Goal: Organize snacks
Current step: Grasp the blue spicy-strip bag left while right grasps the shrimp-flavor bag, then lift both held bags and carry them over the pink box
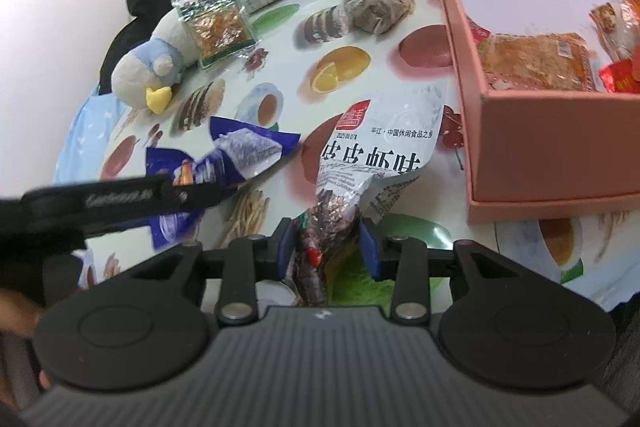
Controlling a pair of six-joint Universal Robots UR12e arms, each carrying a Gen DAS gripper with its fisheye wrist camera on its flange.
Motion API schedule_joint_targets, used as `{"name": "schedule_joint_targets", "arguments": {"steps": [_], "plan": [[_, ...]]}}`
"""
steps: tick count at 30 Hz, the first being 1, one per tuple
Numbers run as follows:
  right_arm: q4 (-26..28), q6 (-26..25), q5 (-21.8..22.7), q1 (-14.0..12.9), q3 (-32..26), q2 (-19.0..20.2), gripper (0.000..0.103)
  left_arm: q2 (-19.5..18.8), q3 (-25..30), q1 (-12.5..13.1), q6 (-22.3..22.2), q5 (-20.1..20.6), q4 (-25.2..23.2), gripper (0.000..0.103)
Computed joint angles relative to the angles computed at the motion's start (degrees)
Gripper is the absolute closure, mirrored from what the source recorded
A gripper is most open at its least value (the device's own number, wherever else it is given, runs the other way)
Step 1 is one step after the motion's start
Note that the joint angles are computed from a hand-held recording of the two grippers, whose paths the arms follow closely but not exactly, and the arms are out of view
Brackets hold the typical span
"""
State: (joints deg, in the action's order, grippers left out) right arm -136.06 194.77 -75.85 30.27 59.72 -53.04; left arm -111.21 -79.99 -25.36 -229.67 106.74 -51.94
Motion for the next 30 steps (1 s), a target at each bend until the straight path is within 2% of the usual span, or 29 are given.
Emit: {"name": "schedule_joint_targets", "arguments": {"steps": [1,3,5,8,13,15,17,22,25,30], "plan": [[-0.1,0.8,-0.4,0.1,0.0,0.0,0.053,0.2,-0.1,-0.1,1.1,0.2,-0.1,0.02],[-1.2,2.5,-0.4,0.0,0.4,-0.1,0.03,0.5,-0.2,-0.4,3.9,1.2,-0.7,0.017],[-3.4,4.1,-0.5,0.0,1.2,-0.3,0.026,0.6,0.2,-0.9,5.9,3.8,-2.1,0.015],[-5.6,5.8,0.0,-0.1,1.8,-0.3,0.026,1.1,-0.1,-1.2,9.0,6.0,-1.4,0.014],[-6.9,6.6,-2.4,0.3,1.2,0.3,0.026,0.9,0.4,-0.6,15.2,5.9,1.3,0.013],[-5.6,6.0,-3.7,0.5,0.5,0.8,0.026,0.3,1.2,0.0,18.1,4.0,1.5,0.013],[-4.3,4.4,-5.3,0.7,-0.1,1.1,0.026,-0.1,1.8,0.7,22.1,0.1,2.5,0.013],[-3.7,1.8,-6.6,0.8,-0.5,1.6,0.027,-2.2,4.3,1.0,30.0,-2.7,1.8,0.014],[-4.4,0.0,-6.3,0.7,-0.6,1.9,0.028,-3.4,5.5,1.4,32.0,-3.9,-0.3,0.016],[-2.9,-0.7,-5.7,0.4,-0.7,2.2,0.032,-4.6,6.1,2.2,32.6,-4.9,-3.5,0.027]]}}
